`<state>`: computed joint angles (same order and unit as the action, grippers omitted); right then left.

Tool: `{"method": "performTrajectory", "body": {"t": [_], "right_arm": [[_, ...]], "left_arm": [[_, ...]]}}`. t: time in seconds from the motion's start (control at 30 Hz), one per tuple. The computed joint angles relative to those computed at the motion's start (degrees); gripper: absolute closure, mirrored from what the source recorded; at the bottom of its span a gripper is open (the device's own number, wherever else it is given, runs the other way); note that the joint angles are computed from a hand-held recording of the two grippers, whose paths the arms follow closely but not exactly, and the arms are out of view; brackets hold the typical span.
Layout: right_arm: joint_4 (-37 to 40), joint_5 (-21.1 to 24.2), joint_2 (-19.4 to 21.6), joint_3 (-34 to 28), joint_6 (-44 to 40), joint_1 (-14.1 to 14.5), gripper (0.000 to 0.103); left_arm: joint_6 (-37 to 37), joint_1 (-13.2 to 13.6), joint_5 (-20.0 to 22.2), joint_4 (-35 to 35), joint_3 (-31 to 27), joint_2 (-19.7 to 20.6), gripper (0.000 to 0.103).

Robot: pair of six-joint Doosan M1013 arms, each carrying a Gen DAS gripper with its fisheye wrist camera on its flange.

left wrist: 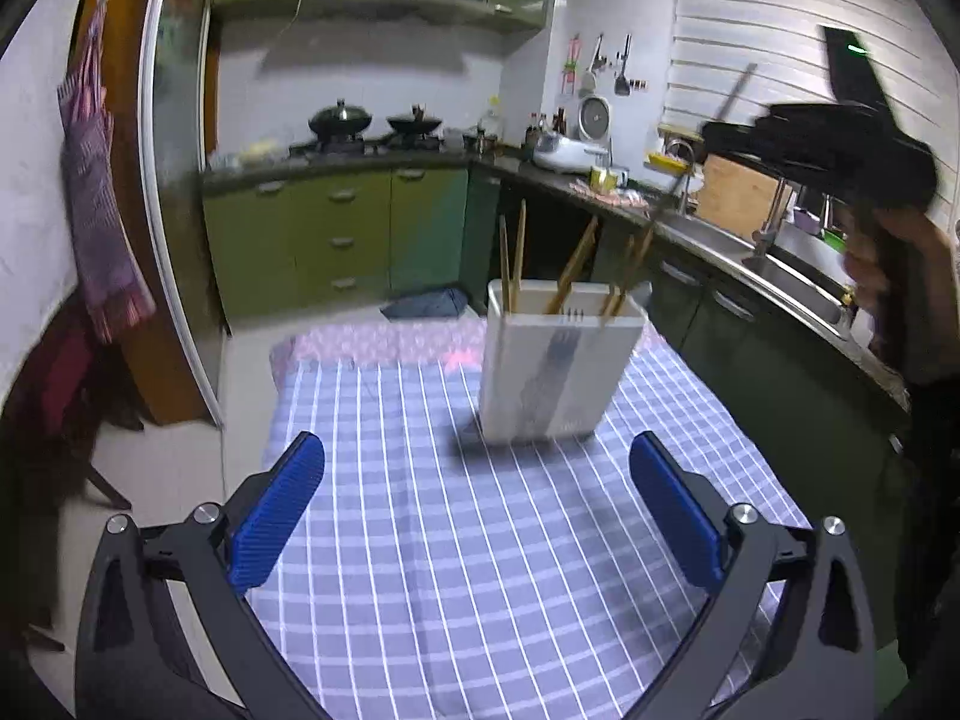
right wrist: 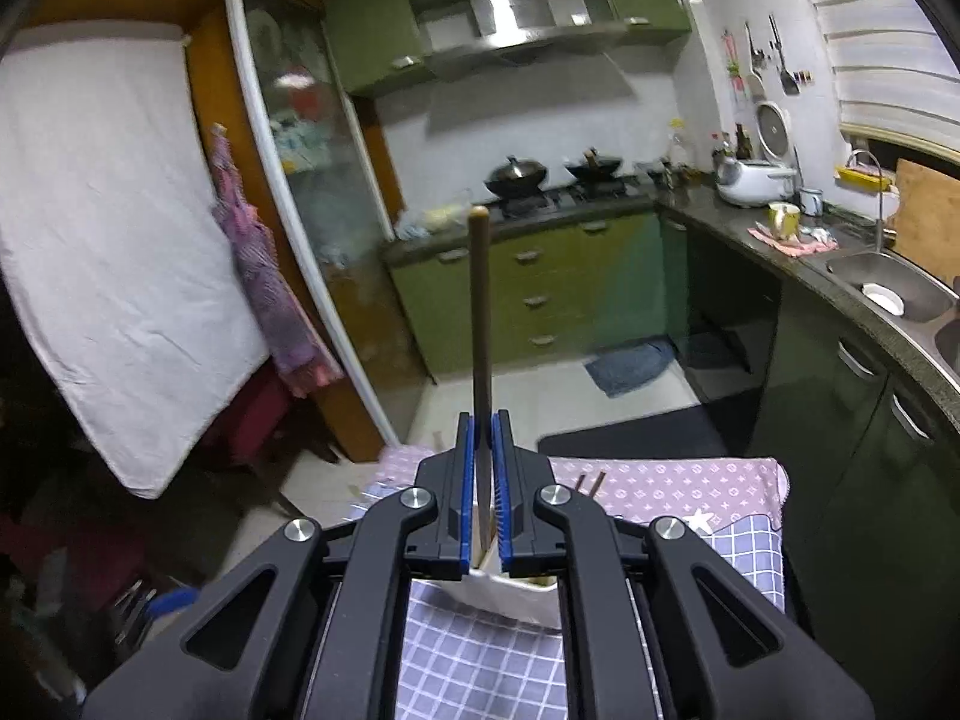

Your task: Organize utensils

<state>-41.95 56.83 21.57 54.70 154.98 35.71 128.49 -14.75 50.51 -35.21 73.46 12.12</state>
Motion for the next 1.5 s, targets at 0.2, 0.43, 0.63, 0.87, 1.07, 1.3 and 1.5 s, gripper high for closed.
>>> {"method": "performTrajectory", "body": {"t": [0.2,0.43,0.63,0.87,1.07,1.3,1.5], "right_arm": [[7.3,2.4,3.3,-1.7,-2.9,-2.4,0.096],[10.9,3.7,5.4,-1.1,-4.8,-3.2,0.096],[7.5,2.0,4.0,1.9,-2.4,-2.0,0.077],[-6.6,1.0,-1.9,12.3,10.5,5.7,0.052],[-16.1,5.5,-3.5,21.3,23.6,12.6,0.005],[-21.5,9.8,-3.5,24.6,29.8,16.6,0.004],[-22.6,13.4,-3.9,24.3,30.3,19.0,0.004]], "left_arm": [[0.8,0.5,-2.1,-1.6,2.7,-1.2,0.006],[-0.7,0.0,0.3,-2.0,2.1,-0.4,0.006],[-0.8,-0.8,-3.7,-1.8,4.0,-1.5,0.006],[-0.8,-0.7,-2.0,-2.3,4.9,-1.2,0.006],[-0.3,-0.9,-3.9,-0.7,8.7,-2.3,0.006],[-0.5,-0.2,-5.3,0.3,11.5,-4.1,0.006],[-0.3,0.3,-6.5,2.1,12.1,-6.1,0.006]]}}
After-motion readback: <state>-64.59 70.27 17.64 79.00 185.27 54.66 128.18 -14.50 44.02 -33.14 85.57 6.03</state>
